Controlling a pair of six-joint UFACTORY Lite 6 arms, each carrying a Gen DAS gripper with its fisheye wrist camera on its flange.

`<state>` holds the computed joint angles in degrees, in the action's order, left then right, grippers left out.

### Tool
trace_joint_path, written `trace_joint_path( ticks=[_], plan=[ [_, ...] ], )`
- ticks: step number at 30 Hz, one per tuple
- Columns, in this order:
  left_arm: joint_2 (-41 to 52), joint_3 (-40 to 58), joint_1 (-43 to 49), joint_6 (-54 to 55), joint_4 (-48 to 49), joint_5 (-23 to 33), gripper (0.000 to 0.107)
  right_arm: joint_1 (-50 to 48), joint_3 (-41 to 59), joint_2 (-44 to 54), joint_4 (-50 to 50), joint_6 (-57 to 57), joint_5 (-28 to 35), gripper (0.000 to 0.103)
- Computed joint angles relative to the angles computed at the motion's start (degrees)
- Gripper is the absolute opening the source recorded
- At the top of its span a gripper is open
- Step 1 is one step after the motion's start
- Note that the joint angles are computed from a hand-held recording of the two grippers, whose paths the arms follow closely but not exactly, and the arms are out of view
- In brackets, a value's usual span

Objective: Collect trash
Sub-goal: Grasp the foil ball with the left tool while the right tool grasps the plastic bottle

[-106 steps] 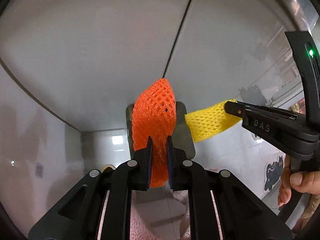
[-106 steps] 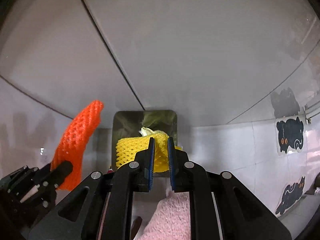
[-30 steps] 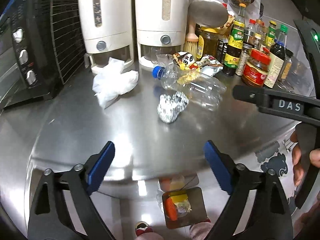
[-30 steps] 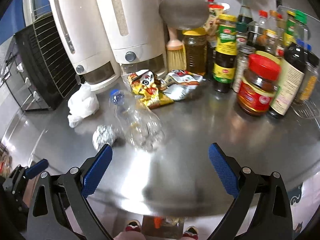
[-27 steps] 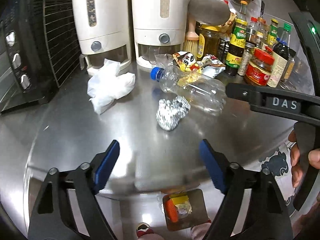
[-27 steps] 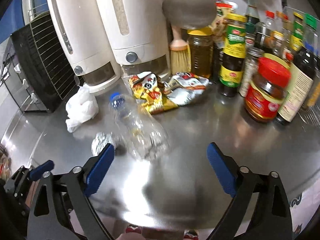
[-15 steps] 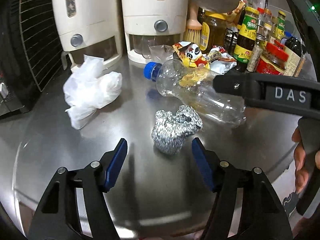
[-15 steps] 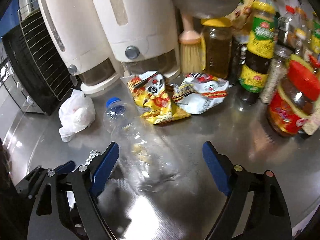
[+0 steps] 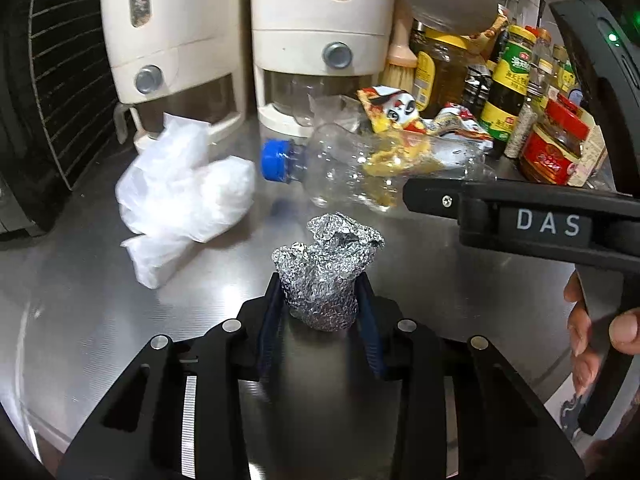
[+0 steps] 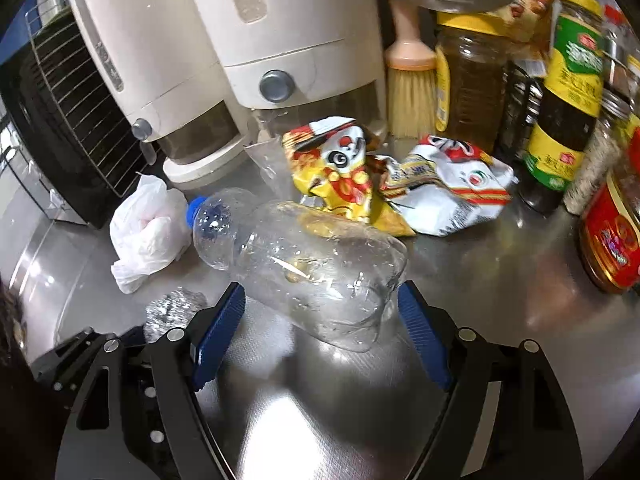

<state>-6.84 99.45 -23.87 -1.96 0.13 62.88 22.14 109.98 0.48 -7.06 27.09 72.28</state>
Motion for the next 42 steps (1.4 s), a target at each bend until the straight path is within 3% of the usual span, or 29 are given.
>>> trace_joint_path(
  ticks=[9, 10, 12, 21, 28, 33, 42],
  plan=[
    [2.2, 4.1, 6.2, 4.8, -2.5, 2.4, 0.032, 1.3, 12.1, 7.9, -4.3, -1.6, 3.8, 0.09],
    [2.3, 4.5, 6.7, 5.3, -2.8, 2.6, 0.032, 1.0, 12.9, 8.2, -4.3, -2.1, 3.9, 0.096],
    [2.9, 6.2, 7.7, 6.0, -3.5, 3.1, 0.032, 0.3, 16.6, 10.0, -4.6, -3.4, 4.0, 0.098],
    [5.4, 12.4, 10.6, 7.8, -4.4, 5.8, 0.032, -5.6, 41.3, 25.8, 7.8, -11.1, 13.8, 0.096],
    [2.9, 8.7, 11.9, 7.9, -4.6, 5.5, 0.032, -0.6, 27.3, 17.8, 8.3, -10.6, 11.8, 0.089],
    [-0.2, 6.0, 13.2, 8.9, -5.5, 6.1, 0.032, 4.4, 22.5, 15.5, 4.4, -8.1, 11.6, 0.063],
    [-6.8, 5.8, 13.9, 9.0, -4.1, 11.3, 0.032, 17.7, 13.4, 6.4, -8.5, 5.9, 12.4, 0.062]
  ],
)
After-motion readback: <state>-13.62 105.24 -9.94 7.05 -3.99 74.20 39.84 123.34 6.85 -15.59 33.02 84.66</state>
